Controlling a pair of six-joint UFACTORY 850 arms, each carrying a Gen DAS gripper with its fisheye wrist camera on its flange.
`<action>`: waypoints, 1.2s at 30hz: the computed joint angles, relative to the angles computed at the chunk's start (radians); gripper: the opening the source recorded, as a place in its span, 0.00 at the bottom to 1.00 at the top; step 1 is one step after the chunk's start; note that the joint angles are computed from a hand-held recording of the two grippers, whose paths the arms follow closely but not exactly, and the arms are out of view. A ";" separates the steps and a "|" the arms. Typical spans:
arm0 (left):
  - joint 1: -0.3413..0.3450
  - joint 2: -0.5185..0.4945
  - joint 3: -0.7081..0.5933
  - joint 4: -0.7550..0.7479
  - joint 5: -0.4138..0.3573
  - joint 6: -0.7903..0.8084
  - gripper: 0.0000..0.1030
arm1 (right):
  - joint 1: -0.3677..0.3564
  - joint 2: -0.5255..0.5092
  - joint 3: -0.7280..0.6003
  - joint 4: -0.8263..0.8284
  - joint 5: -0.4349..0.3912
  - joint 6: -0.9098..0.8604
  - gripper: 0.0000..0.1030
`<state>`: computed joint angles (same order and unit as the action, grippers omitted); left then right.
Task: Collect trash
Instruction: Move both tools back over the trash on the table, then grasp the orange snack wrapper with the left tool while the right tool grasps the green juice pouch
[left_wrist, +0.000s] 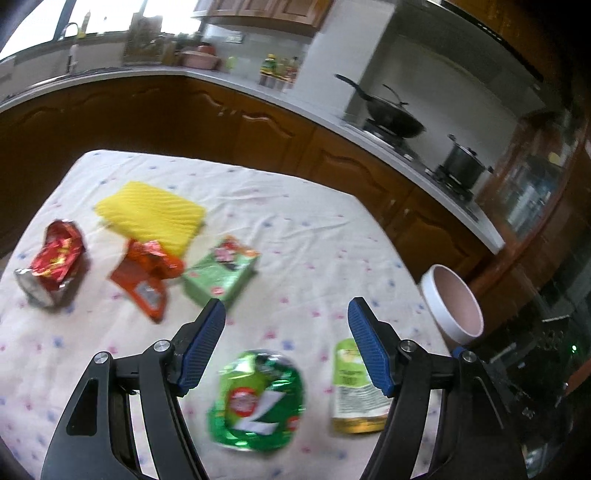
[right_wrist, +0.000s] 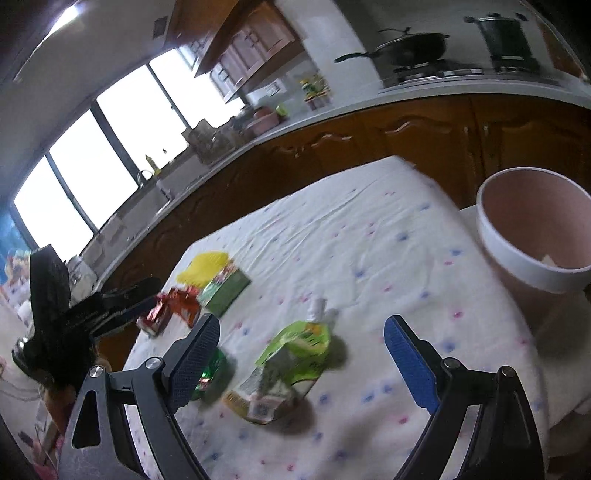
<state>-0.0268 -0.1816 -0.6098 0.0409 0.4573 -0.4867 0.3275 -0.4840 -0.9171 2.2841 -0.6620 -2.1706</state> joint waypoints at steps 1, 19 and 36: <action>0.012 0.002 0.007 -0.006 0.000 0.008 0.68 | 0.007 0.001 0.002 -0.002 0.002 -0.003 0.89; 0.173 -0.140 -0.087 -0.125 -0.093 0.212 0.68 | 0.168 -0.053 -0.073 0.069 0.281 -0.093 0.42; 0.183 -0.204 -0.137 0.079 -0.092 0.117 0.11 | 0.178 -0.087 -0.103 0.205 0.312 -0.273 0.07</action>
<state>0.1559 -0.3855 -0.7468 0.1204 0.3655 -0.3693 0.5054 -0.5712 -1.0201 2.4888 -0.3497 -2.4434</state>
